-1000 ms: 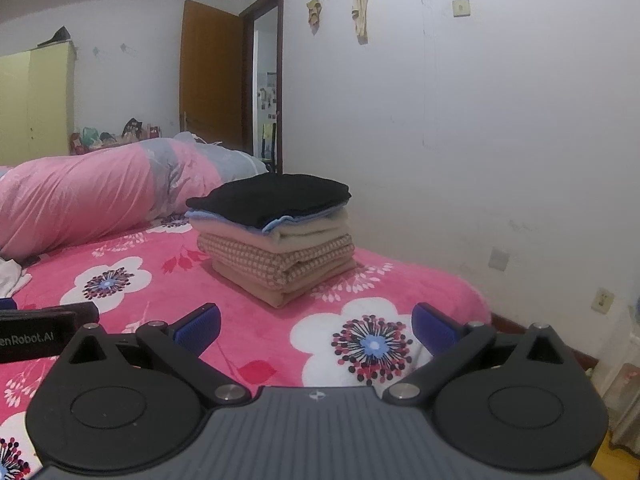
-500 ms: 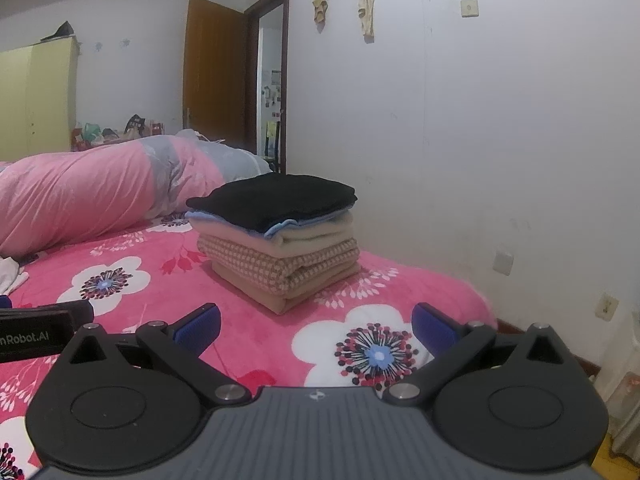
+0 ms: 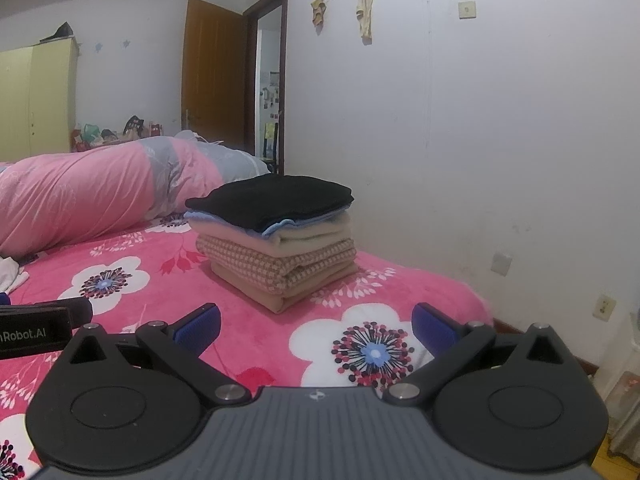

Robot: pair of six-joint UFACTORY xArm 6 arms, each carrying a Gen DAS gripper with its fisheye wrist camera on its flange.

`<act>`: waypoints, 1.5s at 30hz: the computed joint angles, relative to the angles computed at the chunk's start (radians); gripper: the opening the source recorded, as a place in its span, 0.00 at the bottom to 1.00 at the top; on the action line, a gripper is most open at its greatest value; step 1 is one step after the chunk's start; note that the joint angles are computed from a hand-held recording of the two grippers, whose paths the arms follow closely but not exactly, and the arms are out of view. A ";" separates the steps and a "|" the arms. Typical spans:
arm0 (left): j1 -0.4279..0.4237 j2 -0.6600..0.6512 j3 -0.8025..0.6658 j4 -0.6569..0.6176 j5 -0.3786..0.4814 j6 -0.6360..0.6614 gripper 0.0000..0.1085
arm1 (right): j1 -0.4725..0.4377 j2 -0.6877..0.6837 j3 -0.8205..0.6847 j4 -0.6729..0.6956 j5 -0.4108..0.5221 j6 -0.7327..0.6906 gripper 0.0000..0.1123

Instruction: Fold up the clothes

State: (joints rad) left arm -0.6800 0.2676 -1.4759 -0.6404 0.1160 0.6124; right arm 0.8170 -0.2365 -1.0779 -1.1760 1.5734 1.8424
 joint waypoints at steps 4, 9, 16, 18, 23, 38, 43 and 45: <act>0.001 0.003 -0.005 0.011 0.005 -0.011 0.95 | -0.002 -0.003 0.002 0.002 -0.001 0.000 0.92; 0.004 0.005 -0.008 0.021 0.005 -0.029 0.95 | -0.004 -0.003 0.004 0.000 -0.006 -0.004 0.92; 0.010 0.008 -0.010 0.016 0.008 -0.028 0.95 | -0.003 0.006 -0.003 0.001 -0.011 -0.008 0.92; 0.011 0.007 -0.009 0.016 0.009 -0.030 0.95 | -0.003 0.008 -0.005 0.003 -0.012 -0.009 0.92; 0.012 0.006 -0.008 0.003 0.012 -0.017 0.95 | -0.004 0.014 -0.012 0.005 -0.013 -0.013 0.92; 0.010 0.002 -0.002 0.004 0.011 -0.012 0.95 | -0.004 0.022 -0.019 0.005 -0.015 -0.014 0.92; 0.008 0.002 -0.003 0.002 0.012 -0.007 0.95 | -0.003 0.019 -0.016 0.004 -0.011 -0.013 0.92; 0.008 0.003 -0.004 0.000 0.012 -0.006 0.95 | -0.005 0.017 -0.014 0.004 -0.013 -0.013 0.92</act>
